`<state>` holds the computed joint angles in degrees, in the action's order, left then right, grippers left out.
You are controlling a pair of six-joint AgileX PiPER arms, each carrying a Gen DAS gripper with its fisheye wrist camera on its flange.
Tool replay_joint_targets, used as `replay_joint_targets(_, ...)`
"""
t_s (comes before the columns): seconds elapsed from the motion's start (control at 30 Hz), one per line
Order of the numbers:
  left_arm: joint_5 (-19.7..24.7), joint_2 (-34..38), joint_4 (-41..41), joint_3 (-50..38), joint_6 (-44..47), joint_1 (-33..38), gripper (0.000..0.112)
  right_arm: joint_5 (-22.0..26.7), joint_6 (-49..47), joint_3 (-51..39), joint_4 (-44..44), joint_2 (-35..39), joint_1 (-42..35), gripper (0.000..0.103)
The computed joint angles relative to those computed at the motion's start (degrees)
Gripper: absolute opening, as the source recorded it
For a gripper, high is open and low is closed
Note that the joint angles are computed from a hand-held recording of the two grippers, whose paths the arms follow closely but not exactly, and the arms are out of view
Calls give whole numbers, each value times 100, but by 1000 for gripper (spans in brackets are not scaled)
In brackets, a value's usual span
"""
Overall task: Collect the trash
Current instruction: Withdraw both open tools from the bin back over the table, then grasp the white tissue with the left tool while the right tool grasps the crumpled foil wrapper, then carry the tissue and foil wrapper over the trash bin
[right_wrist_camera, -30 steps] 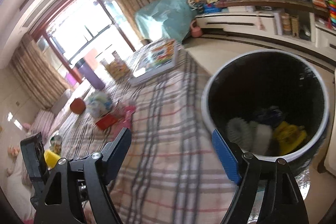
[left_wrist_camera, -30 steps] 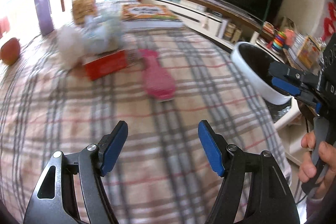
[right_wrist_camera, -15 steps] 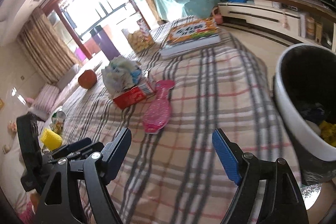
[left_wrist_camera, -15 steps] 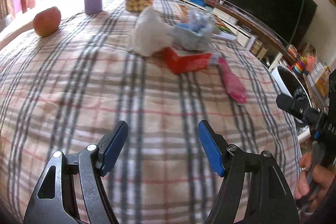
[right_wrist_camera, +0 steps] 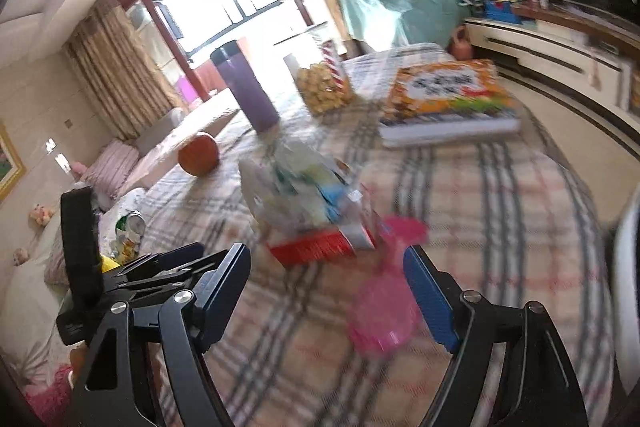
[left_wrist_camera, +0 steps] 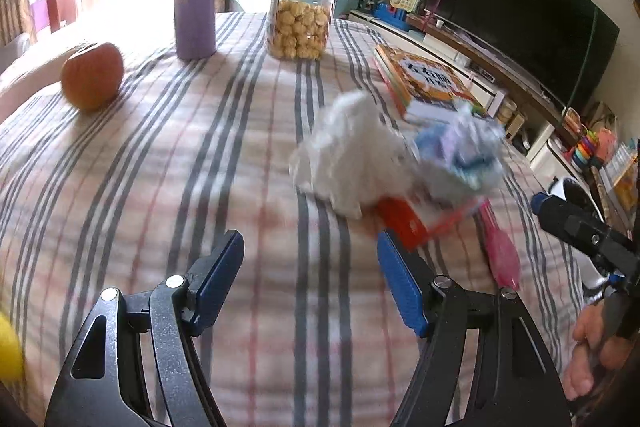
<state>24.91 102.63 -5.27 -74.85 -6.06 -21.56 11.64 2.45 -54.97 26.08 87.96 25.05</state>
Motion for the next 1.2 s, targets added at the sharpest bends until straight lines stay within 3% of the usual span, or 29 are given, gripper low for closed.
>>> replay_joint_targets(0.17,470,843,-1174,-1128,1538,282,71,333,-1864,-946,1706,937,-246,73)
replay_joint_targets(0.23,706,1163,-1729,-1522,2117,401,69,616,-2217,-1292,2078,1268,-382,53)
replay_joint_targets(0.3,785,1294,-2250,-1635,2663,474,46,841,-2199,-1547,2069,1507,-462,43)
replay_joint_targets(0.33,894,1369,-2470,-1726,2886,499,27,900,-2289,-1608,2138,1560,-487,35)
replay_joint_targets(0.37,901,1386,-2592,-1725,3036,489,24,923,-2300,-1615,2130,1556,-496,32)
replay_joint_targets(0.47,511,1159,-2167,-1394,2816,318,17,945,-2148,-1541,1984,1402,-543,26)
replay_joint_targets(0.7,-117,-133,-1206,208,1439,188,16,558,-2667,-559,2661,381,-596,25)
replay_joint_targets(0.87,-378,-1031,-867,1304,746,-117,16,229,-1772,538,1858,-651,-449,25)
replay_joint_targets(1.2,-476,-1695,30,2096,-843,-1139,16,285,1520,1933,-1260,-2221,-93,25)
